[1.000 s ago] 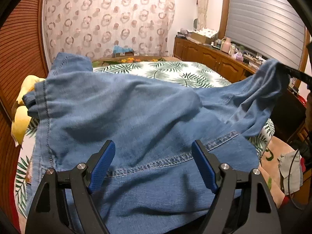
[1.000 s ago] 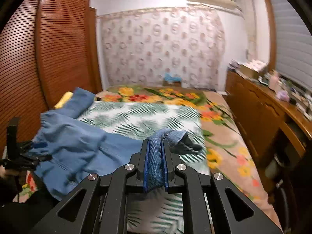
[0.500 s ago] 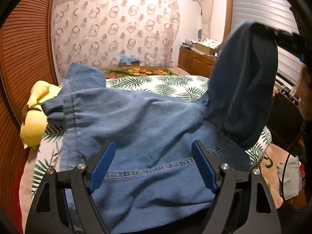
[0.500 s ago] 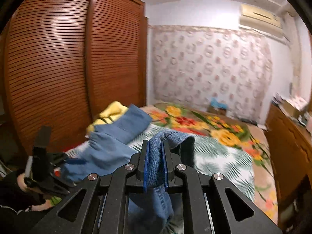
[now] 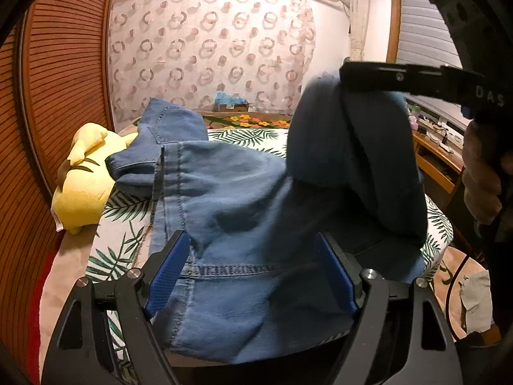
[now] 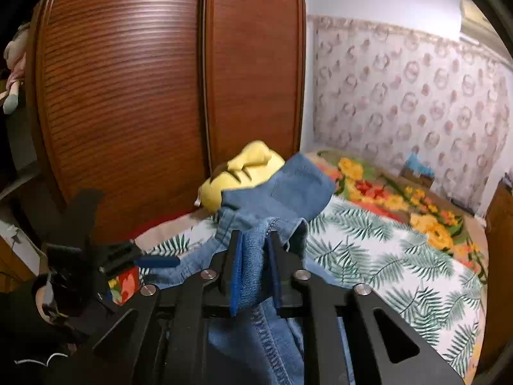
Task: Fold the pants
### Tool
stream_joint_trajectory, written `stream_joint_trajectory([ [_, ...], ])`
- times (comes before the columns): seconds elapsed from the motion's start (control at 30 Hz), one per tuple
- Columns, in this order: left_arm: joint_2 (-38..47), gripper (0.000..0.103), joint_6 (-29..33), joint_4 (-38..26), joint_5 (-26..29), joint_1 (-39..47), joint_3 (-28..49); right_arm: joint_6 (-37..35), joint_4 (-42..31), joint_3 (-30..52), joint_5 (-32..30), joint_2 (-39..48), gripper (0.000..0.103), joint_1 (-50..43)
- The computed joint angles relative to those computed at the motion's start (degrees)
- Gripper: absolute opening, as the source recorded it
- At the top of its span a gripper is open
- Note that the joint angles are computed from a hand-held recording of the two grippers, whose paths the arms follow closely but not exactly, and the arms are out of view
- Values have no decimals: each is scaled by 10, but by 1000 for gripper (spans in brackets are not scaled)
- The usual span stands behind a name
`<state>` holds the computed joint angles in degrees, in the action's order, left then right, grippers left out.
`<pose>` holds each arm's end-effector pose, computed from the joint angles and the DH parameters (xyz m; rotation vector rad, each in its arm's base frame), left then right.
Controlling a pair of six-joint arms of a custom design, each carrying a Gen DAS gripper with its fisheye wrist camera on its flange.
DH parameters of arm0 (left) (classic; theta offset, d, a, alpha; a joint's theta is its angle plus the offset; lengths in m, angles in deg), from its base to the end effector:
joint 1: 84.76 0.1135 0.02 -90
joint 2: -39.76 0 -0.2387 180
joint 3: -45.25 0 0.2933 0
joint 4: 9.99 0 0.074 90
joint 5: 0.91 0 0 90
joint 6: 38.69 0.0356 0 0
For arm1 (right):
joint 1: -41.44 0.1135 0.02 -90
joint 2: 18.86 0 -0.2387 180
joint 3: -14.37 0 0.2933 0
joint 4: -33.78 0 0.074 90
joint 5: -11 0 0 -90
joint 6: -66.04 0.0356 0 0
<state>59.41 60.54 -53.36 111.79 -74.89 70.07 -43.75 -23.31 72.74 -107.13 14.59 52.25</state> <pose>0.1711 0.0158 0.1541 0.2002 2.1802 -0.2558 0.1698 0.0495 0.3125 -0.8216 1.9189 0.4270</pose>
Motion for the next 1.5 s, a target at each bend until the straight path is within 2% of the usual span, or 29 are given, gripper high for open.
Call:
stream_joint_trajectory([
  [0.1,-1,81,-1,-1,6,7,0,-25,-4,16,-15,23,37,-41],
  [0.2,5,81,-1,3,10,8,0,-52,-10,18,-34,36,40,-85],
  [0.3,10,81,0,7,3,-3,-4,-65,-20,3,-28,30,41,-114],
  [0.53,79,81,5,51,-15,-15,-13,-14,1,-38,42,52,42,-75],
  [0.67,81,81,12,63,-9,-9,-28,4,0,-43,34,64,42,-64],
  [0.73,76,68,18,69,4,-2,-35,-10,-26,-38,16,58,42,-79],
  [0.83,112,54,28,89,12,-2,-31,-27,-32,-41,22,71,42,-85],
  [0.93,135,52,30,112,-9,-16,-32,-27,-29,-46,32,88,42,-78],
  [1.0,144,52,32,122,-13,-20,-33,-23,-31,-21,25,131,42,-75],
  [1.07,143,45,36,124,-18,-21,-34,-19,-29,0,18,168,42,-70],
  [1.1,135,35,37,125,-28,-26,-38,-18,-28,7,15,178,41,-68],
  [1.13,130,25,39,123,-30,-26,-39,-22,-25,13,7,189,35,-68],
  [1.17,132,21,41,121,-24,-22,-38,-27,-26,23,-2,196,16,-66],
  [1.2,131,15,46,116,-13,-18,-37,-27,-23,29,-7,194,6,-64],
  [1.27,111,12,53,102,-10,-22,-40,-25,-18,46,-19,192,3,-62],
  [1.37,81,10,65,67,28,-3,-34,-16,-12,90,-14,191,2,-46],
  [1.5,-20,9,64,-4,54,19,-34,-1,1,146,11,203,1,-8],
])
